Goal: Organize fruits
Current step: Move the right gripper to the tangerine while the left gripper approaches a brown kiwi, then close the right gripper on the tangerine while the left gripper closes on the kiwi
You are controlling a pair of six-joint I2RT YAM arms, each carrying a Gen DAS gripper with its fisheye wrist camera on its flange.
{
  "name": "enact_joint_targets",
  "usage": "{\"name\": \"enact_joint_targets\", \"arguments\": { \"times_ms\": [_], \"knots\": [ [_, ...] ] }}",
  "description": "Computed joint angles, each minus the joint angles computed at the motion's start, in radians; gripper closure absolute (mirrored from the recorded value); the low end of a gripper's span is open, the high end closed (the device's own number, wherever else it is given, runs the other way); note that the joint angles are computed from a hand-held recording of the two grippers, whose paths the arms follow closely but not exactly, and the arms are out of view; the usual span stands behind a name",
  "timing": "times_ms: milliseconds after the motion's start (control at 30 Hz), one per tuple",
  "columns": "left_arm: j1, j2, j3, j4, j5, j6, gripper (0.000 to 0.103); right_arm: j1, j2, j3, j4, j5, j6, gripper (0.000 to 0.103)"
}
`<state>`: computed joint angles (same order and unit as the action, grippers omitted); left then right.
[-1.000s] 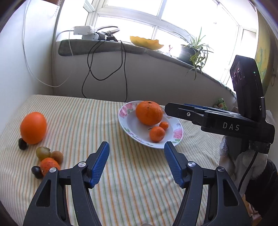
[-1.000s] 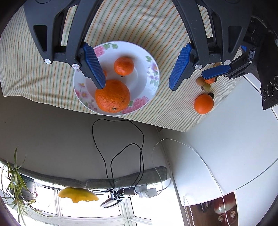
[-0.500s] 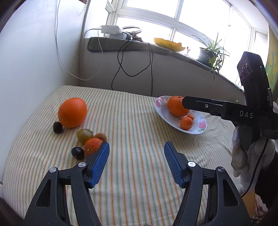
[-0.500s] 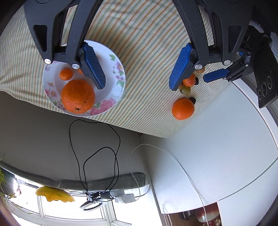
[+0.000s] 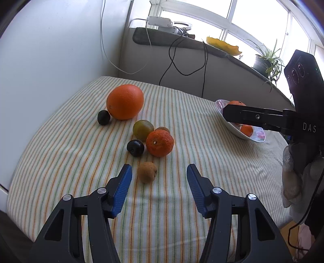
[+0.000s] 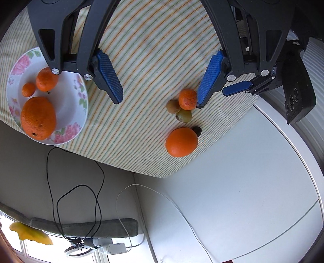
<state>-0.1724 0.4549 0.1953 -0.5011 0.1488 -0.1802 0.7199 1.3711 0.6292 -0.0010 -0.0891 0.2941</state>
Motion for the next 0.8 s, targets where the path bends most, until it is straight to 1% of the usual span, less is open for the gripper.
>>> {"name": "enact_joint_targets", "arguments": {
  "times_ms": [333,467,600,800],
  "knots": [
    [0.108,0.107,-0.023,0.084,0.08,0.072,0.056,0.05,0.192,0.094,0.046,-0.054,0.042,0.025],
    [0.108,0.136,-0.028,0.11,0.082,0.08,0.059,0.061,0.26,0.131,0.057,-0.078,0.057,0.025],
    [0.115,0.176,-0.031,0.143,0.092,0.089,0.062,0.068,0.316,0.164,0.055,-0.104,0.071,0.035],
    [0.114,0.203,-0.033,0.164,0.091,0.091,0.063,0.08,0.376,0.207,0.058,-0.115,0.087,0.037]
  ]
}}
